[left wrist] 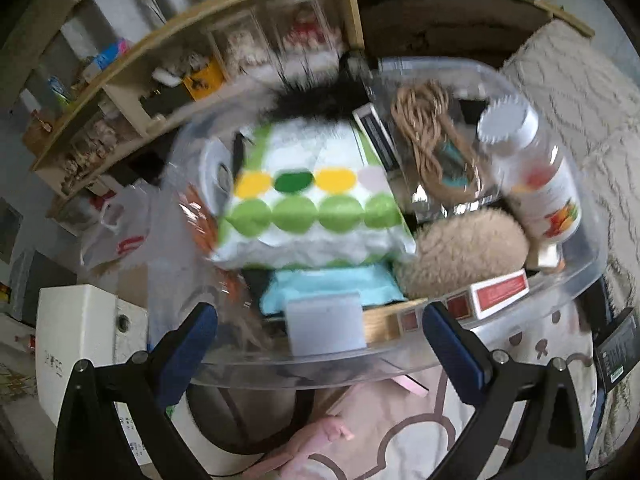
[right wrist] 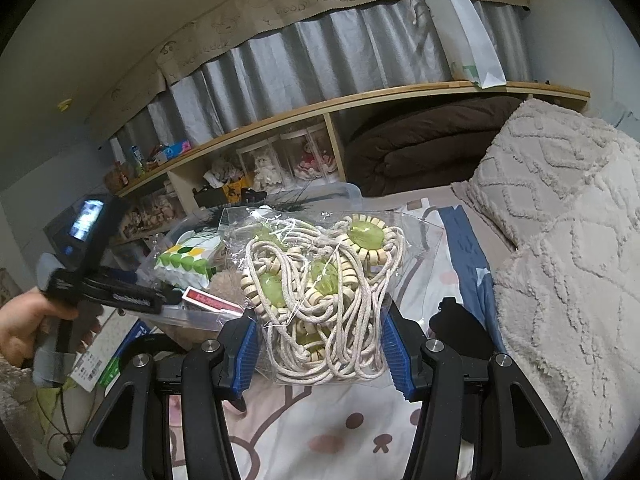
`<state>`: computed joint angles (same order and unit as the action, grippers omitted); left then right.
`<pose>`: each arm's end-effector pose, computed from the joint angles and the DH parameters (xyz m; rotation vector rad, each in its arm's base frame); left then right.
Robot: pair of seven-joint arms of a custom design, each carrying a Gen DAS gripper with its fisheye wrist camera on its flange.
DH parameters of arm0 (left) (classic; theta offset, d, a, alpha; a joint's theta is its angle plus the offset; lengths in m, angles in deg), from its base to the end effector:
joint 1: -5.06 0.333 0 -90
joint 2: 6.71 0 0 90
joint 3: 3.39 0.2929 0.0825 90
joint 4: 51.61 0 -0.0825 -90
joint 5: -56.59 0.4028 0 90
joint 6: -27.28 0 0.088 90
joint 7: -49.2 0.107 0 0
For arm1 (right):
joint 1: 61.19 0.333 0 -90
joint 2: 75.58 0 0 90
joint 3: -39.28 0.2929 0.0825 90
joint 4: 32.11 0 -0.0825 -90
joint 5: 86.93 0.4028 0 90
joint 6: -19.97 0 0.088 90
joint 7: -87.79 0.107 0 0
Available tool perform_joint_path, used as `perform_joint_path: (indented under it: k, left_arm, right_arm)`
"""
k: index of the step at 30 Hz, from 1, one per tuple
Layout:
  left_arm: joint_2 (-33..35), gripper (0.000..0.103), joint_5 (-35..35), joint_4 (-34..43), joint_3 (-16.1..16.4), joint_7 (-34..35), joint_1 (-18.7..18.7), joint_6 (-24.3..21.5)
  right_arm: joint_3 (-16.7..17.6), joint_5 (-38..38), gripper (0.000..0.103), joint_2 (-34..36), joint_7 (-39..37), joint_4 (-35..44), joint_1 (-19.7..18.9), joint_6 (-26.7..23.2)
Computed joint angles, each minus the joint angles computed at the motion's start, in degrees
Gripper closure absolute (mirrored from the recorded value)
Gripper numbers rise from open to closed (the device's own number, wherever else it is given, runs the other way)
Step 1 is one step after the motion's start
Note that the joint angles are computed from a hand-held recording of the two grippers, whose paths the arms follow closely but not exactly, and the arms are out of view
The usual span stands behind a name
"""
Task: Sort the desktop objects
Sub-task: 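Open the left tool and press the card box down into the bin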
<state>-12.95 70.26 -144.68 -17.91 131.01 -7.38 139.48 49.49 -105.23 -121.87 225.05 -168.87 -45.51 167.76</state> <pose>0.5150 -0.2541 0.6790 -1.5119 2.2159 -0.3646 0.3392 0.1974 0.6829 -1.3884 1.6585 -0.6796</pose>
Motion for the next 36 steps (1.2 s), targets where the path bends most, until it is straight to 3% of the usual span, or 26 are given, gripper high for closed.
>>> perform_joint_path:
  k: [7, 18, 25, 32, 36]
  left_arm:
    - [6.42, 0.000, -1.02, 7.74, -0.44, 1.11, -2.05, -6.11]
    - [13.83, 0.000, -3.67, 17.75, -0.29, 3.29, -6.98, -11.55]
    - [16.29, 0.000, -5.69, 19.99, 0.35, -0.68, -8.90, -11.14]
    - [12.73, 0.000, -5.35, 16.20, 0.62, -1.23, -8.54, -6.81]
    - [12.21, 0.000, -2.50, 16.54, 0.63, 0.10, -8.16, -9.64]
  right_arm:
    - [-0.25, 0.35, 0.048, -0.49, 0.62, -0.45, -0.18, 0.02]
    - [-0.80, 1.32, 0.048, -1.09, 0.21, -0.91, 0.06, 0.18]
    - [-1.10, 1.93, 0.048, -1.14, -0.42, -0.99, 0.58, 0.07]
    - [-0.95, 2.25, 0.048, -1.54, 0.17, -1.18, 0.16, -0.05]
    - [-1.05, 2.30, 0.048, -2.25, 0.99, -1.57, -0.42, 0.05]
